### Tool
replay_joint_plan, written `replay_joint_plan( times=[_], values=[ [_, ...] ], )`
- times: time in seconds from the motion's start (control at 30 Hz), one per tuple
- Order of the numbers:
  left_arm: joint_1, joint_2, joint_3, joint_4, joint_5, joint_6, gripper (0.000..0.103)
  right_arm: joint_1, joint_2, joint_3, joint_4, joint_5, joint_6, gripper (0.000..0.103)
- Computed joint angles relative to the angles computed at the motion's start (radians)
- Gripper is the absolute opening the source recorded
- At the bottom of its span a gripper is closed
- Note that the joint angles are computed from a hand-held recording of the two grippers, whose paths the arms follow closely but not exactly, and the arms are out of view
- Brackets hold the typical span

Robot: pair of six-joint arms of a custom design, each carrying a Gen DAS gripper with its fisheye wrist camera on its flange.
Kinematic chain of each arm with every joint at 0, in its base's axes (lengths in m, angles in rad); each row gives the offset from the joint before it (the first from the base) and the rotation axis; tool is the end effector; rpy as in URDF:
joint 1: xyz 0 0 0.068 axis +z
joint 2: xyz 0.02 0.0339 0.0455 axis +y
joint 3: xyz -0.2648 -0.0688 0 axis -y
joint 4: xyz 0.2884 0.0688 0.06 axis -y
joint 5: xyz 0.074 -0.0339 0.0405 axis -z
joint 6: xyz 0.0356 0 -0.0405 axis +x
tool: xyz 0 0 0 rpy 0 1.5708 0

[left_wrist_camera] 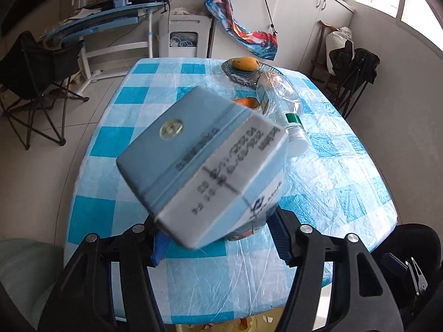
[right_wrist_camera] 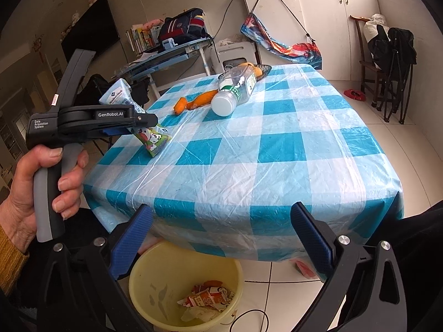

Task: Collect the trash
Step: 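Lift the Member's Mark milk carton with the left gripper and turn it upright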

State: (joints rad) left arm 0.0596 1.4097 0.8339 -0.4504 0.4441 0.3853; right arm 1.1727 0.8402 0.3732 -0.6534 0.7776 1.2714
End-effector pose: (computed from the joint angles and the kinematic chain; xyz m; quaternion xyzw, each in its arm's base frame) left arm 0.3075 0.0030 0.1774 0.2108 0.9175 -0.1490 0.3027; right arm 0.0893 0.1480 0.1450 0.1290 0.8967 0.0679 0.4179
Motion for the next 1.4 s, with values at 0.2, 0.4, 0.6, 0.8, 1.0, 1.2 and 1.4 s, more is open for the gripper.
replay_joint_plan(
  times=[0.2, 0.4, 0.6, 0.8, 1.0, 1.2, 1.4],
  values=[
    [0.05, 0.006, -0.066, 0.062, 0.043, -0.032, 0.071, 0.038, 0.083, 0.045, -0.034, 0.029, 0.014, 0.096],
    [0.08, 0.011, -0.069, 0.095, 0.067, -0.059, 0.074, 0.03, 0.136, 0.064, -0.024, 0.019, -0.002, 0.096],
    [0.157, 0.003, -0.052, 0.062, 0.128, -0.063, 0.079, 0.03, 0.194, 0.089, 0.006, 0.005, -0.038, 0.096],
    [0.205, 0.05, -0.015, -0.035, 0.127, -0.02, 0.083, 0.042, 0.205, 0.097, 0.009, 0.012, -0.047, 0.096],
    [0.26, 0.06, -0.006, -0.01, 0.115, -0.094, 0.084, 0.058, 0.182, 0.093, -0.012, 0.03, -0.028, 0.096],
    [0.303, -0.014, -0.064, -0.009, 0.11, -0.065, 0.084, 0.065, 0.162, 0.088, -0.009, 0.038, -0.027, 0.096],
    [0.351, 0.1, 0.05, -0.213, 0.267, -0.082, 0.084, 0.07, 0.155, 0.086, 0.006, 0.039, -0.037, 0.096]
  ],
)
